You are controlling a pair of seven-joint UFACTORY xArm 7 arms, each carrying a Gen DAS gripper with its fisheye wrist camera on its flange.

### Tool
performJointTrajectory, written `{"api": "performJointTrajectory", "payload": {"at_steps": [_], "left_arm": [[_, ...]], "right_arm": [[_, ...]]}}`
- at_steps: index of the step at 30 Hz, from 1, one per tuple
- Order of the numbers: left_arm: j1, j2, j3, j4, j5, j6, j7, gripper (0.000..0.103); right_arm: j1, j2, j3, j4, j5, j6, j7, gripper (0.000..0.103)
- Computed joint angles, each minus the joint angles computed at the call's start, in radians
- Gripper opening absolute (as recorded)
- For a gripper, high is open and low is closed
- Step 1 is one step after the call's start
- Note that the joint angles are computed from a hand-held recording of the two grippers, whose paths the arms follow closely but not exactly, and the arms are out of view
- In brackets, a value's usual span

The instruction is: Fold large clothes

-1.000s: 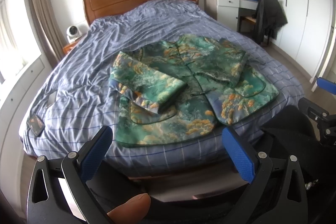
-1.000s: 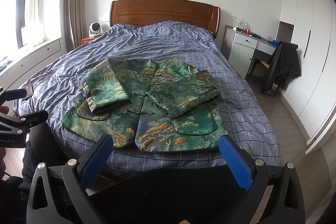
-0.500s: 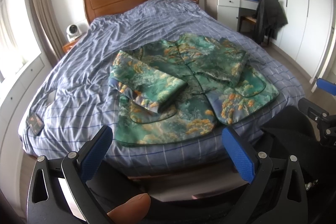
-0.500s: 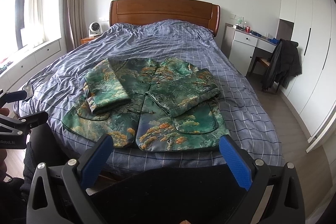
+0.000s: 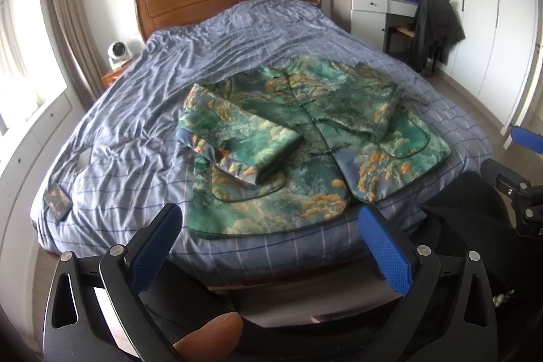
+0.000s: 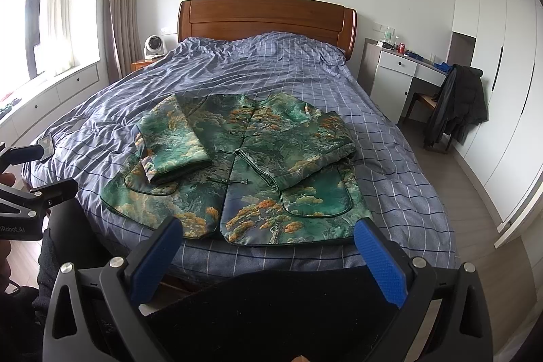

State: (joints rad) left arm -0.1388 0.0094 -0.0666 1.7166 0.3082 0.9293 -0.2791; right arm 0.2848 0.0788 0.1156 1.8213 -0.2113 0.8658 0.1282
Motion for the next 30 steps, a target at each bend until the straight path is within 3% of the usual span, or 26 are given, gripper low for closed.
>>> {"api": "performJointTrajectory", "payload": {"at_steps": [30], "left_arm": [[-0.010,0.025,0.006,0.050,0.001,0.023,0.001,0.103]], "right_arm": [[0.008,0.016,-0.002,0.028,-0.004,0.018,-0.010,0.103]]}}
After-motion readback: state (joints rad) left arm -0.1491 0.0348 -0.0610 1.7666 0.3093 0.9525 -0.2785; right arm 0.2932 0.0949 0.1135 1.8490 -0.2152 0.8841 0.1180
